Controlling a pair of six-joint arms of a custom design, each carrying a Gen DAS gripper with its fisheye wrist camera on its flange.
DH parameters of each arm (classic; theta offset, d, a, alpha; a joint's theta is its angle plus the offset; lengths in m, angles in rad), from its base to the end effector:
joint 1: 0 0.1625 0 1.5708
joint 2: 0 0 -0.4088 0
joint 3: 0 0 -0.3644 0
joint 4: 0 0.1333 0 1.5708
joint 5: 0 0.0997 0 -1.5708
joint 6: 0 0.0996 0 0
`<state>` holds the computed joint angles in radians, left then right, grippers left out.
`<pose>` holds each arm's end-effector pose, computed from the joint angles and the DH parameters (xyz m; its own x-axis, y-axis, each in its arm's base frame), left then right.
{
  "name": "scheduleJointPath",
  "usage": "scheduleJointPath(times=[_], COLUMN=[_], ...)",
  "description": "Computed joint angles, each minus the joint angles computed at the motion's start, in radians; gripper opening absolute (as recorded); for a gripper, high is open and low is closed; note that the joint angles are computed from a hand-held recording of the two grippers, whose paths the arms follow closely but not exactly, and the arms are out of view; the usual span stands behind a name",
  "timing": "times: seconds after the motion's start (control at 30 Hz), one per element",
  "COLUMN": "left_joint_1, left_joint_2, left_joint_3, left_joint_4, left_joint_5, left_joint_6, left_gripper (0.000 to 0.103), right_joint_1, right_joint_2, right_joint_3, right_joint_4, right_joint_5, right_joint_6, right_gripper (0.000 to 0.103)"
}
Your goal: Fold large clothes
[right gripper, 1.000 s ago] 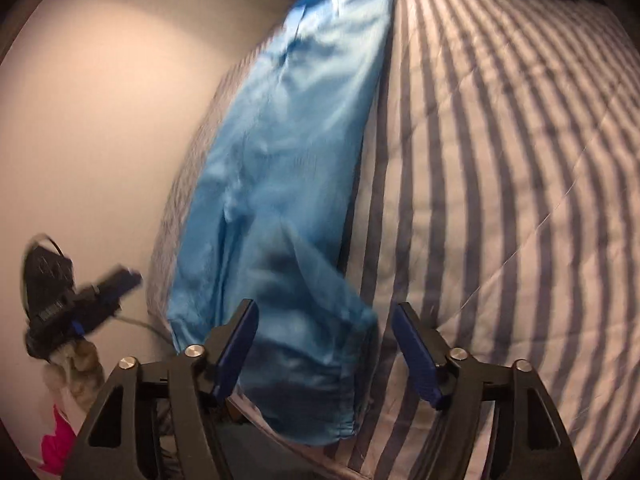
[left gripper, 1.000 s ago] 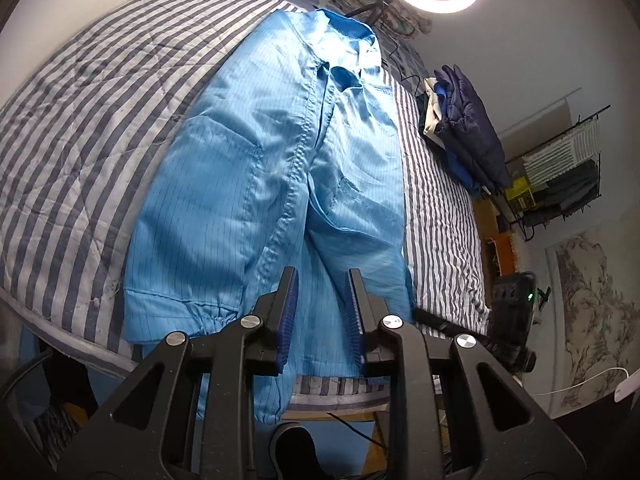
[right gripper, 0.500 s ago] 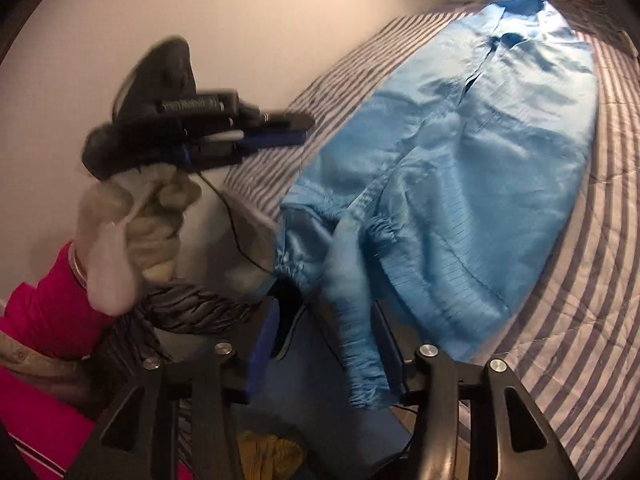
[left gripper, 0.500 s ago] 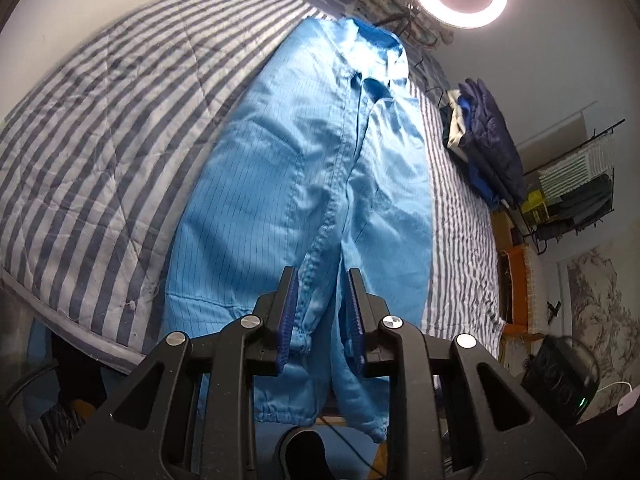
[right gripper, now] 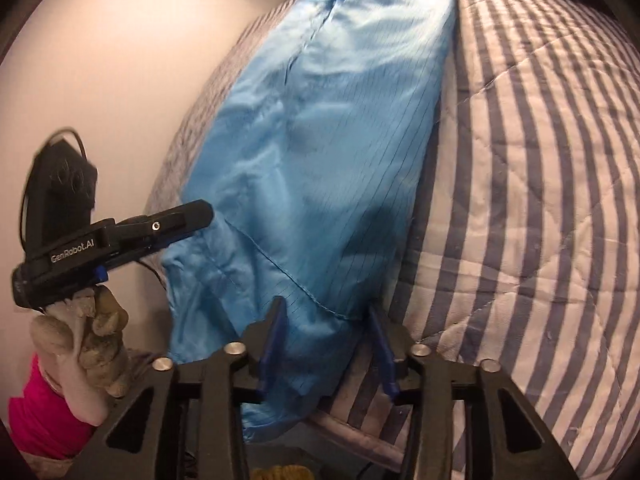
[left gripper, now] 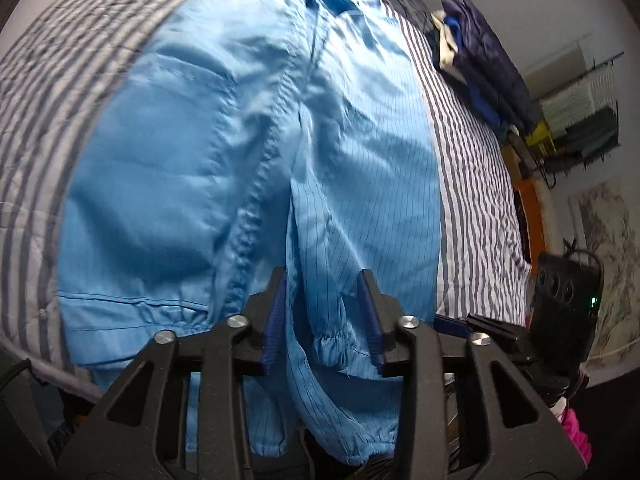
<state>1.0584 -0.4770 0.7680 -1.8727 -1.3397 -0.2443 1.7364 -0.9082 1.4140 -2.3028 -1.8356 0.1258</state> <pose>-0.2625 -0.7851 0.1498 -0.9430 0.2502 -0.2196 0.2702 0.9605 -0.0660 0.2193 -0.6619 0.2369 -0.9742 0.0202 0.2249 -0.0387 0.9663 -0.2545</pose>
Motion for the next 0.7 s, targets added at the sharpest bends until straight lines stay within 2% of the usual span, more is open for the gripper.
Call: scheduleJointPath(times=[0.03,0.17,0.27,0.4,0.43,0.5,0.53,0.57,0.6,0.63,0.67,0.7], left_joint_1=[0.001,0.007,0.018,0.012,0.011,0.008,0.008,0.009,0.009,0.006,0.003,0.0], left_joint_2=[0.004,-0.001,-0.015,-0.04,-0.041,-0.042,-0.041,-0.04,-0.04,-0.038,-0.036,-0.033], left_joint_3=[-0.002,0.025,0.05,0.099,0.103,0.108,0.108,0.109,0.109,0.109,0.108,0.107], left_joint_4=[0.007,-0.017,-0.025,-0.033,-0.032,-0.033,-0.034,-0.037,-0.038,-0.04,-0.043,-0.045], left_joint_5=[0.0,0.004,-0.059,-0.085,-0.083,-0.076,-0.077,-0.083,-0.086,-0.083,-0.079,-0.075], left_joint_6=[0.001,0.011,-0.002,0.02,0.024,0.033,0.031,0.023,0.021,0.025,0.031,0.036], left_gripper=[0.008,0.004,0.003,0.002,0.002,0.002,0.002,0.002,0.002,0.002,0.002,0.002], right_joint_1=[0.001,-0.005,-0.01,-0.009,-0.007,0.011,0.014,0.015,0.013,0.01,0.005,0.001], right_joint_2=[0.004,-0.001,-0.03,-0.073,-0.079,-0.08,-0.081,-0.08,-0.081,-0.085,-0.078,-0.074], right_joint_3=[0.001,0.006,0.031,0.069,0.073,0.075,0.078,0.078,0.087,0.09,0.081,0.073], right_joint_4=[-0.001,-0.005,-0.022,-0.044,-0.036,-0.03,-0.036,-0.044,-0.071,-0.076,-0.066,-0.051], right_joint_5=[-0.001,0.008,0.021,0.037,0.031,-0.027,-0.035,-0.034,-0.032,-0.026,-0.019,-0.014], right_joint_6=[0.003,0.003,0.014,0.007,-0.001,-0.035,-0.035,-0.028,-0.019,-0.017,-0.013,-0.011], right_gripper=[0.03,0.008,0.001,0.001,0.001,0.01,0.028,0.053,0.058,0.055,0.043,0.036])
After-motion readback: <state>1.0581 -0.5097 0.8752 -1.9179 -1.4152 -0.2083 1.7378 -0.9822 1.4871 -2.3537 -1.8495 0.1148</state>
